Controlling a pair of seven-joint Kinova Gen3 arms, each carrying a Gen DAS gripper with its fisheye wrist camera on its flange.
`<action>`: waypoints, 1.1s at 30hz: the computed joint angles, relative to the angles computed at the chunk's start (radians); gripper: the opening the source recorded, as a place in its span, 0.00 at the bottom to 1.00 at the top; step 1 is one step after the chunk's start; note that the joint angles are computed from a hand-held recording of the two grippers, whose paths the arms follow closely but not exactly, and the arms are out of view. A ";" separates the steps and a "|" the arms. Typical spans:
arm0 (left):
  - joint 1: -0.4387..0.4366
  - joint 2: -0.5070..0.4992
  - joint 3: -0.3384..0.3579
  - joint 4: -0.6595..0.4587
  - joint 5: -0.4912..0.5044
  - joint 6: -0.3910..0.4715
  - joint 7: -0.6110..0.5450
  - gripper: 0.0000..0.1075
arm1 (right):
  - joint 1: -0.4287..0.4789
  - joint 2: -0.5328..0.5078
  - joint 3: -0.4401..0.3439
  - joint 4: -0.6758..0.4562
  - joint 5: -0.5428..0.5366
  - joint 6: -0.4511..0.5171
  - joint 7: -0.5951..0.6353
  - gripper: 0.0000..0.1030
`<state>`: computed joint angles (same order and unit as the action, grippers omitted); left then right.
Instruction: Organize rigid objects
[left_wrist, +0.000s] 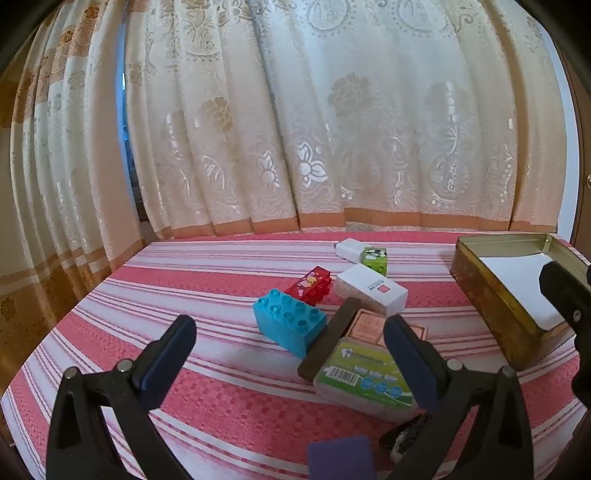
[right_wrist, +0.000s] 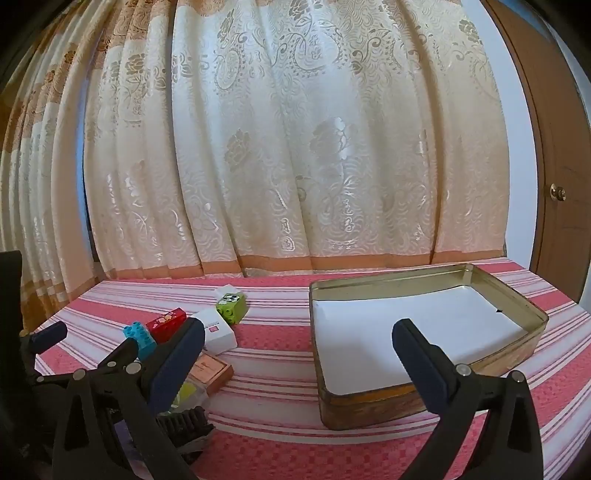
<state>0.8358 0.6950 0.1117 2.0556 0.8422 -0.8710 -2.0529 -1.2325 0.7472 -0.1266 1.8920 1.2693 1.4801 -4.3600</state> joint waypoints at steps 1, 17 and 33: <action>0.001 0.000 0.000 0.001 0.001 -0.002 0.001 0.96 | 0.001 -0.001 0.000 0.001 0.001 -0.002 0.001 0.99; 0.001 0.001 0.000 -0.002 0.005 0.009 -0.007 0.96 | 0.003 -0.004 -0.003 0.007 0.012 -0.006 -0.011 0.99; 0.002 -0.001 0.000 -0.001 0.012 0.014 -0.006 0.96 | 0.004 -0.005 -0.004 0.007 0.013 -0.005 -0.013 0.99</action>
<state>0.8375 0.6935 0.1114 2.0543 0.8540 -0.8572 -2.0589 -1.2287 0.7427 -0.1309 1.8994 1.2824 1.4749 -4.3734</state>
